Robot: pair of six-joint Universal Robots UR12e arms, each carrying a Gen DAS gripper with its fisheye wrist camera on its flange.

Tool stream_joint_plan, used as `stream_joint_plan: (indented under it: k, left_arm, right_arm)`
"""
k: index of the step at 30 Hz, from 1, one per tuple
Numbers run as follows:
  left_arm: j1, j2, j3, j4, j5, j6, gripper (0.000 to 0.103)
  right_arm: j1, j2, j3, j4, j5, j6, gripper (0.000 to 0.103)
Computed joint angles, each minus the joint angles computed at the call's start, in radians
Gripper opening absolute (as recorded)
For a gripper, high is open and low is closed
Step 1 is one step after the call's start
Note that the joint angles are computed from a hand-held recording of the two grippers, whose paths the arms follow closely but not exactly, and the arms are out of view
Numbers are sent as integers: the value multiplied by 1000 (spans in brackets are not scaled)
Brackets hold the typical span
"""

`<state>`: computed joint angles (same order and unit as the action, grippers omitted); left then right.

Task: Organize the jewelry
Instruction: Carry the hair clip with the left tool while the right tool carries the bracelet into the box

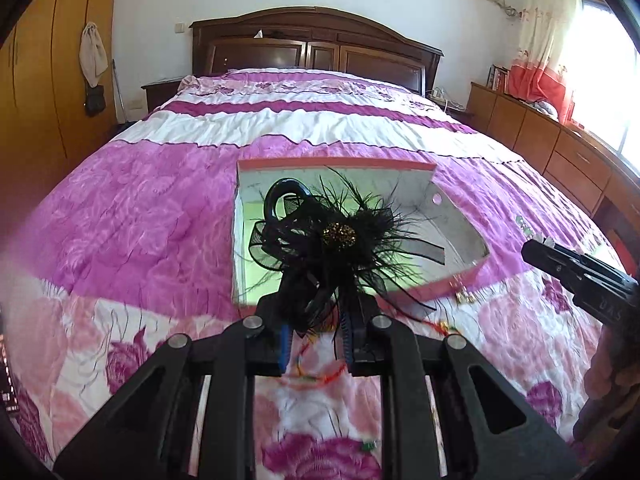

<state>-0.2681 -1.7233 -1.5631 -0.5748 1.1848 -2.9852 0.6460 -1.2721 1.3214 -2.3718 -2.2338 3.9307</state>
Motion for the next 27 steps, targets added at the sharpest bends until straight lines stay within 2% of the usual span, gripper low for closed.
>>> stream_joint_plan:
  k: [8,15,21,27]
  left_arm:
    - [-20,-69,86,-17,28,-24,12]
    - [-39,-135,172,-75,61,-20,12]
    - [-55,-179,232,-154,82,-17,12]
    - [-75,-226,297,-252,137,7,12]
  right_arm:
    - [-41,35,-47,-18,28,-64,33]
    - [-85,69,-92,0,82,-97,33]
    - [-126,92,-121,47,163,-74,33]
    - [-157,117,-160,137,221,-70,33]
